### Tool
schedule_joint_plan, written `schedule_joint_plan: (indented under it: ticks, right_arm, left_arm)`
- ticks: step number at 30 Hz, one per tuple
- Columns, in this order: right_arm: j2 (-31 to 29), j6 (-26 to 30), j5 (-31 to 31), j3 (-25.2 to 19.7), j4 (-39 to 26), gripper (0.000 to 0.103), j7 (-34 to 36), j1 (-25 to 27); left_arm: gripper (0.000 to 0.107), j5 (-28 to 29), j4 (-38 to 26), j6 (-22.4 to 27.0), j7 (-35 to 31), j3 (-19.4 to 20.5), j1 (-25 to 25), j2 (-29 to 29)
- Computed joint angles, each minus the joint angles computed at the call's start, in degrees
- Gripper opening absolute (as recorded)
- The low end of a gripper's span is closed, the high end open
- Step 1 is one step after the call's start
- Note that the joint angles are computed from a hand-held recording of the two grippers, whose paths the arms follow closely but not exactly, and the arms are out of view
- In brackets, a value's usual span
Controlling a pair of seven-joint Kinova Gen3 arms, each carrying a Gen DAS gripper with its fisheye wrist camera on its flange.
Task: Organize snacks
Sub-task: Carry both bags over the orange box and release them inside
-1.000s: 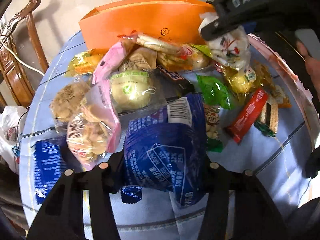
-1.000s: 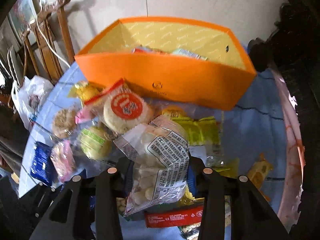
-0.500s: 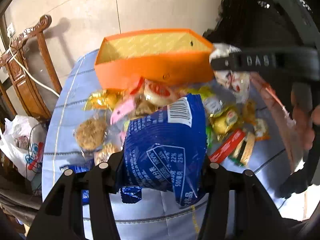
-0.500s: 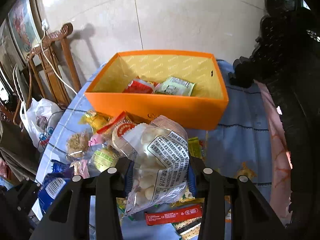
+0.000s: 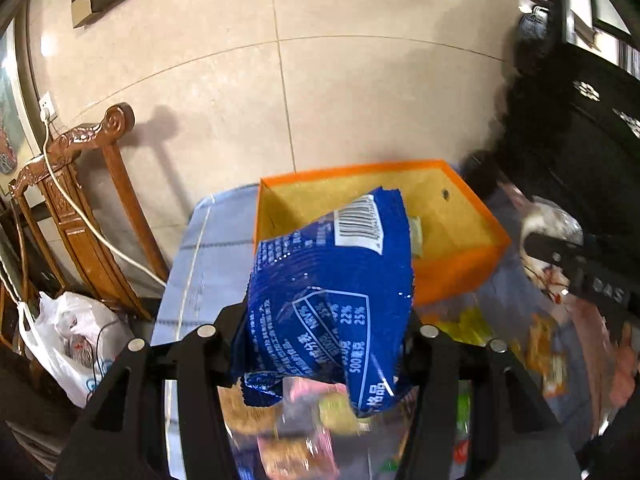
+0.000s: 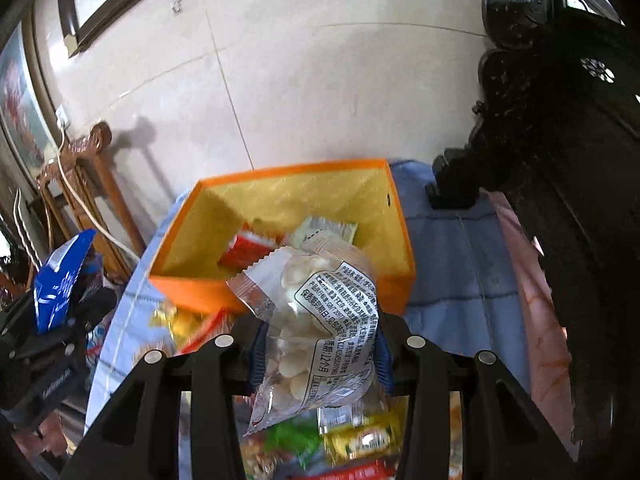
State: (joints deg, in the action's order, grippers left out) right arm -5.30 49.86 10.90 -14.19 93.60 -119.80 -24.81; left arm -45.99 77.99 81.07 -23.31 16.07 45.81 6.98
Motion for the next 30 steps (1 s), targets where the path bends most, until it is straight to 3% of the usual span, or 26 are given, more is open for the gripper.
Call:
schedule_joint_plan:
  ticks: [4,7,11,23,24,25,26,27,30]
  right_arm:
    - [4.31,-0.35,3.53,0.49,-4.6,0.042,0.14,-0.23]
    - [9.28,1.42,3.56,2.16,-9.94,0.043,3.46,-0.9]
    - [13.86,2.55,3.75,4.25,-14.44,0.043,5.61,-2.51]
    - [20.66,2.78,6.59,8.26,-20.19,0.043,6.15,-5.99]
    - [20.72,2.52,6.39,8.36,-20.16,0.048,6.35,-5.96]
    - [20.74,2.07,6.2,8.53,-20.04,0.057,6.32,-5.87]
    - [20.78,1.58,5.88,8.57,-19.99,0.084,6.76,-5.62]
    - [20.5,0.96,6.09,8.44,-19.66,0.1,6.89,-5.46]
    - [18.31,-2.68,9.56,9.32,-16.75,0.099,5.28,-6.78]
  left_arm:
    - [0.052,0.25,-2.78,-4.03,-3.92,-2.44,-3.03,2.16]
    - [0.052,1.04,-3.43,-9.76,-6.22,-4.84,-5.17,3.74]
    - [0.052,7.53,-4.86,-16.06,-9.71,-6.88,-9.69,5.9]
    - [0.053,8.43,-7.09,-17.9,-14.4,-10.53,-8.92,8.34]
    - [0.057,7.78,-7.35,-17.62,-14.08,-10.71,-8.55,8.63]
    - [0.075,6.79,-7.16,-17.7,-13.53,-11.01,-8.13,8.76]
    - [0.095,5.46,-7.3,-16.93,-12.73,-11.35,-7.42,9.06]
    - [0.099,4.35,-7.88,-16.02,-12.05,-11.45,-6.6,9.46]
    - [0.099,2.14,-7.09,-15.15,-11.63,-11.49,-5.45,9.01]
